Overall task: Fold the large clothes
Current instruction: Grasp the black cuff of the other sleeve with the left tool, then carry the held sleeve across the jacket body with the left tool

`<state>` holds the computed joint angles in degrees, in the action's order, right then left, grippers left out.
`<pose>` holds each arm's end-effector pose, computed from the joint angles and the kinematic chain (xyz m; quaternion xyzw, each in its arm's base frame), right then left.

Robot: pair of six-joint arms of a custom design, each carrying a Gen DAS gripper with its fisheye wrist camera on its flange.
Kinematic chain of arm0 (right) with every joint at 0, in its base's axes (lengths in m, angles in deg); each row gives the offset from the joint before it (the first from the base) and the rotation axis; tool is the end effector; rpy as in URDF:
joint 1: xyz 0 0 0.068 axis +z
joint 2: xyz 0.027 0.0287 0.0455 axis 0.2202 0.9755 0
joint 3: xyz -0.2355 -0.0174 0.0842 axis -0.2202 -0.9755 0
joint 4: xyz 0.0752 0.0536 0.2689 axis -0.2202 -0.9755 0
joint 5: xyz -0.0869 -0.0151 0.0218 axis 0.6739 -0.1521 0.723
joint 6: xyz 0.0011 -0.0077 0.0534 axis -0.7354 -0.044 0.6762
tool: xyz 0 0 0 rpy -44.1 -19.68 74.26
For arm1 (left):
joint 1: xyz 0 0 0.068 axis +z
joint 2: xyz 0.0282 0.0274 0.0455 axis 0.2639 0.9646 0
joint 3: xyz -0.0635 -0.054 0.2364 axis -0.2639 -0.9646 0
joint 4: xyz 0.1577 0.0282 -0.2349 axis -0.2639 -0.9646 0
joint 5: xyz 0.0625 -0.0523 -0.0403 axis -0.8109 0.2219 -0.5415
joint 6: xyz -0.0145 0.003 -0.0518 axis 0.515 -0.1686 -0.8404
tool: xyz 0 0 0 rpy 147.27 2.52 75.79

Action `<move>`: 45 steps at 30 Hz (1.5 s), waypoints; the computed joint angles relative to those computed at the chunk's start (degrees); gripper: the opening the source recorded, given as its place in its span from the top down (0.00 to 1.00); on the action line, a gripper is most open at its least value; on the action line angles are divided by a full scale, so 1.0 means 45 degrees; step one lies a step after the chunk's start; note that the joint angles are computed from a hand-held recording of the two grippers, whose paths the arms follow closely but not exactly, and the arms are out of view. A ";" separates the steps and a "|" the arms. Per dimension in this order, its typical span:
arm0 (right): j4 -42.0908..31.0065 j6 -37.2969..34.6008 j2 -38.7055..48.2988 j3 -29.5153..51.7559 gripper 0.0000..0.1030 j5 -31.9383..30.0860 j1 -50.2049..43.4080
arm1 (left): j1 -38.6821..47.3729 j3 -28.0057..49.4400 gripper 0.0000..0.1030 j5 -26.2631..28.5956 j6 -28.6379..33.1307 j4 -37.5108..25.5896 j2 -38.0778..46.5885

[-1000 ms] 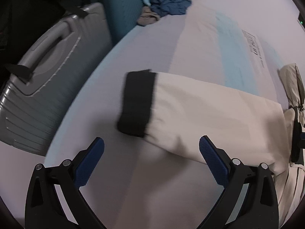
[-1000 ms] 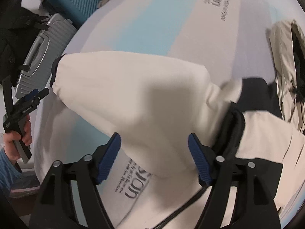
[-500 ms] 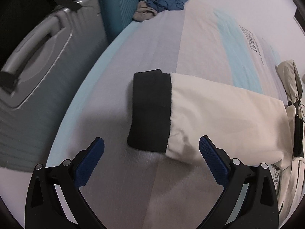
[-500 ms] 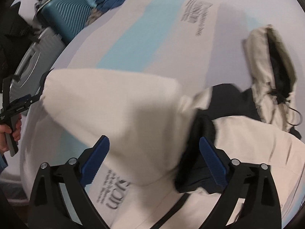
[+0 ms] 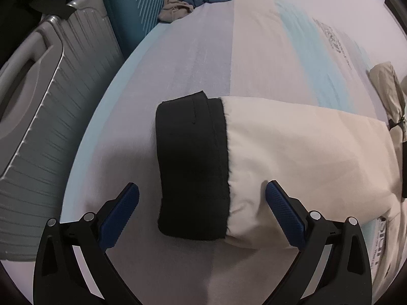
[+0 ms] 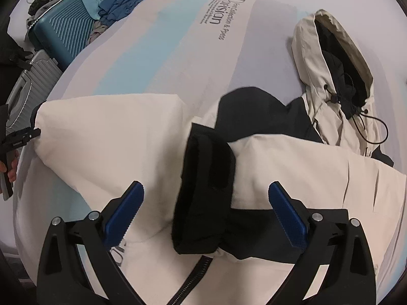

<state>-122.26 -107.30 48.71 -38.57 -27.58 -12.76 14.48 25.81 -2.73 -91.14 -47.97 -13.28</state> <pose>0.2181 -0.0931 0.1864 -0.0878 0.9762 0.0471 0.1924 0.2247 -0.0026 0.1415 -0.0244 0.9780 0.0026 0.2073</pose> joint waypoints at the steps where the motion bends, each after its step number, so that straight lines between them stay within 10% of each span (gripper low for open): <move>1: -0.0001 -0.0067 0.0011 -0.0024 0.08 0.0017 -0.0046 | 0.0015 0.0031 0.08 0.0051 0.0025 0.0008 0.0102; 20: -0.0189 -0.0776 0.0602 0.0476 0.08 -0.0189 -0.0798 | -0.0430 0.0446 0.49 0.0340 -0.0236 -0.0117 0.0855; 45: -0.1941 -0.3714 0.1555 0.2088 0.08 -0.0824 -0.4993 | -0.5889 0.1416 0.53 -0.1054 -0.4897 -0.2320 -0.0982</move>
